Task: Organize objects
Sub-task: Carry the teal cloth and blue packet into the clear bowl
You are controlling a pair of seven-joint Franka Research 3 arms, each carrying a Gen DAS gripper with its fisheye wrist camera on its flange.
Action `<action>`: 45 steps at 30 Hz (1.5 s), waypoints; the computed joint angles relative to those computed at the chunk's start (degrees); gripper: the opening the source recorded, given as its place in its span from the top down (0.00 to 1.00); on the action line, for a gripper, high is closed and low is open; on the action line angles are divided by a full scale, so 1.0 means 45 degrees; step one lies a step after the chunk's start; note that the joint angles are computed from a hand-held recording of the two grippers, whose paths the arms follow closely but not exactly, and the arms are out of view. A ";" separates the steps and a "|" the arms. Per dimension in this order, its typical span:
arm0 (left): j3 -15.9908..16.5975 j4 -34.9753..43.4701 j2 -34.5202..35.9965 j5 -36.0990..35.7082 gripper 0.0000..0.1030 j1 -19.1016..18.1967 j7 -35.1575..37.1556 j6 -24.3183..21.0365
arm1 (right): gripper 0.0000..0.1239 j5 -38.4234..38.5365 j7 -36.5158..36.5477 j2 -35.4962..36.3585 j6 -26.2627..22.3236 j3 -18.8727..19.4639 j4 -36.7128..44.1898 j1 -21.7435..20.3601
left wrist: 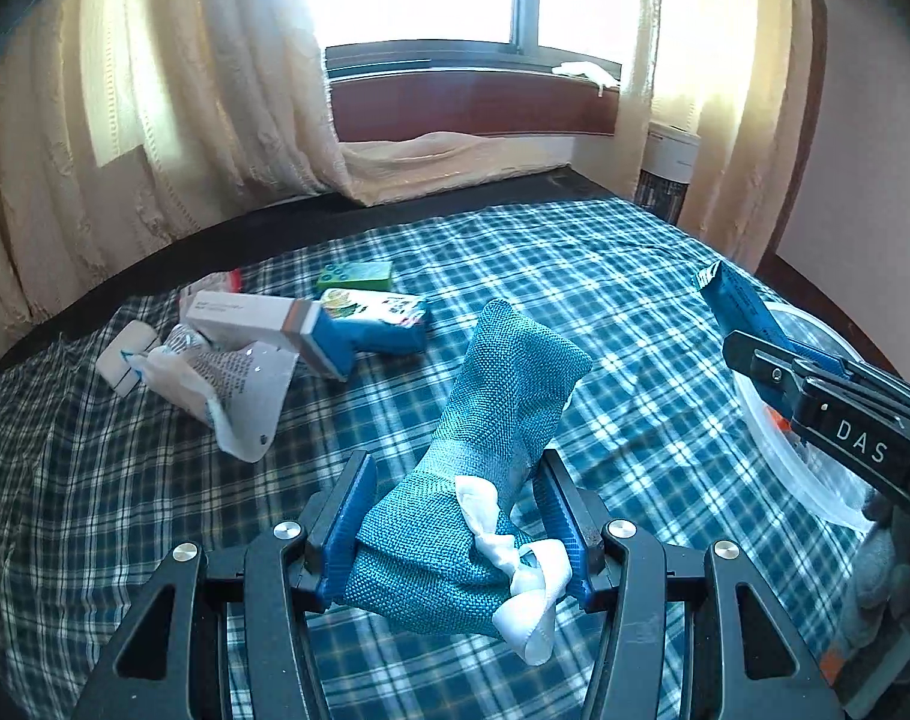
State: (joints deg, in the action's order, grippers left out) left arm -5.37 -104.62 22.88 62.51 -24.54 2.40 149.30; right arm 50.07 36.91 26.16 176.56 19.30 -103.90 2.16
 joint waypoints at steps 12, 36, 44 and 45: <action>-0.0064 0.1391 0.0861 -0.0603 0.45 -0.0481 0.1336 -0.0300 | 0.67 0.1102 -0.0626 -0.0326 0.0434 0.0264 -0.0471 -0.1074; 0.0217 0.4883 0.3174 -0.2880 0.45 -0.1679 0.4904 -0.0497 | 0.67 -0.0299 0.1982 -0.0077 0.0805 -0.0899 -0.0632 -0.1797; 0.0295 0.5973 0.3850 -0.3691 0.45 -0.1956 0.6016 -0.0512 | 0.65 0.0010 0.1933 0.0098 0.0662 -0.0098 -0.0464 -0.2776; 0.0315 0.6068 0.3911 -0.3770 0.45 -0.1994 0.6118 -0.0511 | 0.65 0.0099 0.1828 0.0086 0.0689 -0.0013 -0.0483 -0.2843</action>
